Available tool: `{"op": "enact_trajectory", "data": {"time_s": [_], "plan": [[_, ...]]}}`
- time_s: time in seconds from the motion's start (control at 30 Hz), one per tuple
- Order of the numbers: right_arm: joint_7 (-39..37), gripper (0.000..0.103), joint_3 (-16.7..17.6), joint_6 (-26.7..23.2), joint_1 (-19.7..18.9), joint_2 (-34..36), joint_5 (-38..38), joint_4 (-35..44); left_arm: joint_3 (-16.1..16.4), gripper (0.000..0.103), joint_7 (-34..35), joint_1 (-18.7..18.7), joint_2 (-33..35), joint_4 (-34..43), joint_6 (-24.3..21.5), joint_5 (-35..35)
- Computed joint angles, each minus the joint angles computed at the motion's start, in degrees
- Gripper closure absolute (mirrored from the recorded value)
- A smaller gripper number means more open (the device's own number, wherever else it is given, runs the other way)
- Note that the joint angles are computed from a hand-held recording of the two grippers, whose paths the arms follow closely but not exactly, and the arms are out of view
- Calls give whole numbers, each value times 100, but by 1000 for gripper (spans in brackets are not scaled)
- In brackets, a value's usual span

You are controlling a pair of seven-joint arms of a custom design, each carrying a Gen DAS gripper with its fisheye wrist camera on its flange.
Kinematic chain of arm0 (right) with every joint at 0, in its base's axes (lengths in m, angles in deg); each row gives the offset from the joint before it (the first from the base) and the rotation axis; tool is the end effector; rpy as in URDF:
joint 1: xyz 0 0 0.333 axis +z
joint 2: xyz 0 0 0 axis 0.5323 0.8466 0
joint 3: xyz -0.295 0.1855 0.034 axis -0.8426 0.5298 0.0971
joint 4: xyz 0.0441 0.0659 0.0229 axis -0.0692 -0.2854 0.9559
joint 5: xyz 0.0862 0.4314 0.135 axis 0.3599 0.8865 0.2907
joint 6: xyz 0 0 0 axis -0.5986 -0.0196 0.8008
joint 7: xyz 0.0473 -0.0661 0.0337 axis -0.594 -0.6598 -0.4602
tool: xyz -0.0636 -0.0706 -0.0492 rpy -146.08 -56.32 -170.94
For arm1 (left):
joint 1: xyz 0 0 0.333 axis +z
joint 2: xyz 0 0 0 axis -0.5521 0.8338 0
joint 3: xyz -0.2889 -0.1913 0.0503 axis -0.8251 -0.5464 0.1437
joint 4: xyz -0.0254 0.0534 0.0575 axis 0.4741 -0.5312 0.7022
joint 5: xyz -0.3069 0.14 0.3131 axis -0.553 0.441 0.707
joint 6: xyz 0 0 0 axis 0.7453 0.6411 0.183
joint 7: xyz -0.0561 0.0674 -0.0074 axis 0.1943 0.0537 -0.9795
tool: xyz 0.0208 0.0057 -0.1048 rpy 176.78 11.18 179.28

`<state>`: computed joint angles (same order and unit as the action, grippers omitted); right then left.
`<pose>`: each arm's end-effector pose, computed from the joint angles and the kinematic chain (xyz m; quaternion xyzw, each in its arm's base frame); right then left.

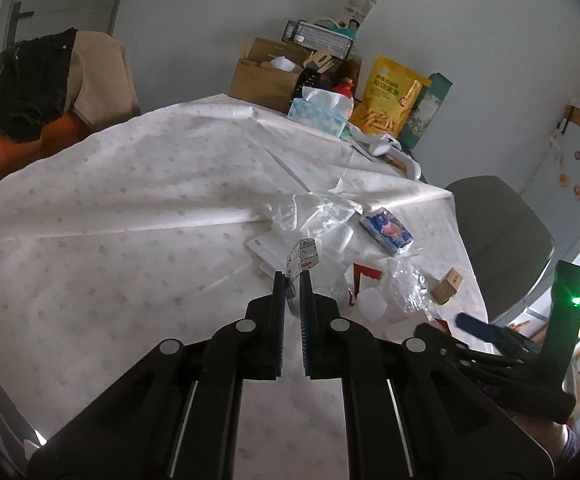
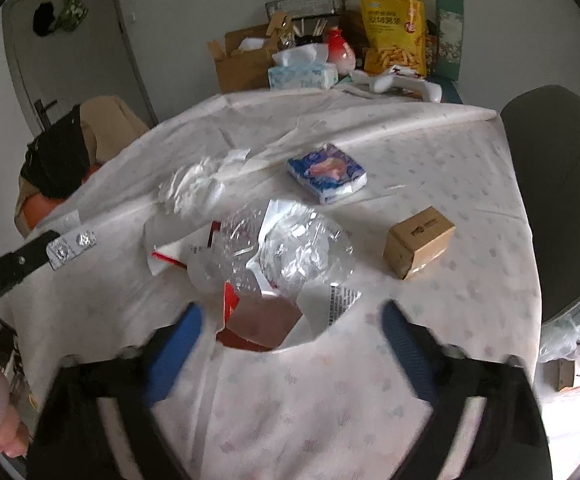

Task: Collect trash
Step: 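Close the right tool on the red-and-white printed wrapper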

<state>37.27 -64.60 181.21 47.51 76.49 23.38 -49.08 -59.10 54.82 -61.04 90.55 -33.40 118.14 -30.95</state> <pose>0.5430 0.2625 0.5095 -0.6794 0.6458 -0.1732 0.3023 0.5208 -0.4883 0.5333 -0.6552 0.6096 -0.4135 0.1677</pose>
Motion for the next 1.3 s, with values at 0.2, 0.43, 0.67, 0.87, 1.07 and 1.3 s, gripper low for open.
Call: {"op": "enact_trajectory", "data": {"time_s": [0.2, 0.43, 0.67, 0.87, 1.07, 1.3], "plan": [[-610, 65, -66, 137, 135, -249, 622, -256, -17, 95, 66, -44, 60, 56, 75, -31], [-910, 71, -21, 374, 93, -747, 1146, -738, -16, 95, 83, -146, 111, 123, 164, 1], [-988, 84, 51, 533, -63, -1333, 1554, -1269, -52, 95, 402, -267, 325, 383, 253, -165], [-995, 85, 121, 562, -247, -1680, 1687, -1595, -22, 95, 795, -490, 619, 745, 285, -353], [-951, 85, 152, 663, -393, -2051, 1856, -1898, 2, 95, 1208, -684, 860, 1037, 299, -585], [-747, 85, 260, 621, -710, -2618, 1891, -2258, -28, 95, 1872, -870, 1219, 1480, 295, -1002]]}}
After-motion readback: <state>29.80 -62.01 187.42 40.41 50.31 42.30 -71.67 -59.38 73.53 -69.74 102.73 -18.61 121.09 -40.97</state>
